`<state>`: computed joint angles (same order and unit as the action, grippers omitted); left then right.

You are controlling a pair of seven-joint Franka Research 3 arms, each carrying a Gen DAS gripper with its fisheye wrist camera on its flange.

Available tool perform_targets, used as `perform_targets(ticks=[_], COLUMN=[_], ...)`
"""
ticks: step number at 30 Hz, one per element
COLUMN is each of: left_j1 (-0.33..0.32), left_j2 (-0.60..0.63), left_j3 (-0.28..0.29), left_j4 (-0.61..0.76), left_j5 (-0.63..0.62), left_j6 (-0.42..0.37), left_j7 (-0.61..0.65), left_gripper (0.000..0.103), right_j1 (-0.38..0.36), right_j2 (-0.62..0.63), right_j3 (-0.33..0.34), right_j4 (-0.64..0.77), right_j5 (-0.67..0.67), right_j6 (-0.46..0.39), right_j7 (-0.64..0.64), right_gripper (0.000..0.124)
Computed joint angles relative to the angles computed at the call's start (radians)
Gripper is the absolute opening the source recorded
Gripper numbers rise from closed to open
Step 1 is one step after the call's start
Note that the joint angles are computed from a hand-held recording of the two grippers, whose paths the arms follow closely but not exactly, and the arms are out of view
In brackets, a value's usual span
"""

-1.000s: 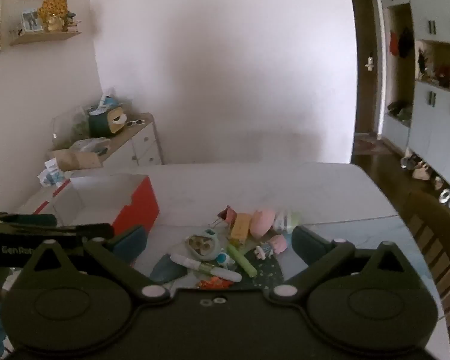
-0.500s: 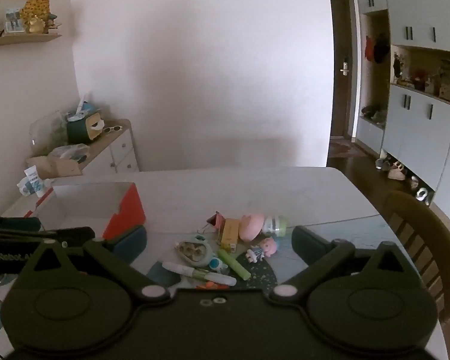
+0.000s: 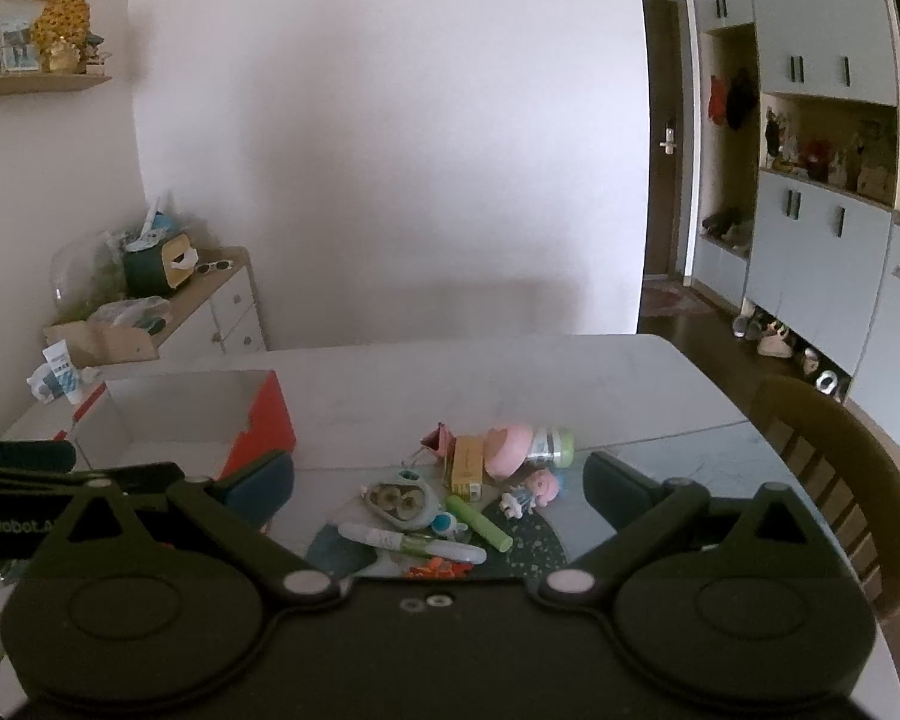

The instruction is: Organize rigid objects

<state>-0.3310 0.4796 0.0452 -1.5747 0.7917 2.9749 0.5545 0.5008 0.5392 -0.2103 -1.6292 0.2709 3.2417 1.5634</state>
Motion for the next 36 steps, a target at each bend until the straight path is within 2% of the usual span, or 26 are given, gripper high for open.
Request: perform_targets(ticks=[5,9,15,20,27,31,36], left_j1=[0.026,0.036,0.035,0.070,0.027,0.013,0.042], left_j2=[-0.012,-0.015,-0.014,0.001,0.040,0.079,0.154], left_j3=[-0.022,-0.032,-0.033,-0.081,-0.047,-0.043,-0.108], left_j4=[-0.024,-0.030,-0.030,-0.019,0.041,0.104,0.208], left_j5=[-0.029,-0.062,-0.092,-0.176,-0.182,-0.181,-0.253], left_j6=[0.022,0.029,0.025,0.008,-0.037,-0.073,-0.120], left_j7=[0.037,0.073,0.094,0.159,0.147,0.144,0.225], left_gripper=[0.103,0.103,0.103,0.103,0.103,0.103,0.103], right_j1=[0.063,0.090,0.061,-0.018,-0.091,-0.184,-0.254], right_j2=[-0.003,-0.002,-0.005,-0.001,0.030,0.056,0.107], right_j3=[-0.066,-0.093,-0.057,0.031,0.103,0.201,0.252], right_j4=[-0.015,-0.021,-0.020,-0.002,0.045,0.089,0.167], right_j5=[0.009,0.016,0.024,0.018,0.003,-0.004,-0.003], right_j6=[0.007,0.018,0.018,0.005,-0.013,-0.027,-0.077], right_j7=[0.025,0.031,0.014,-0.011,-0.041,-0.090,-0.143], right_gripper=[0.103,0.103,0.103,0.103,0.103,0.103,0.102])
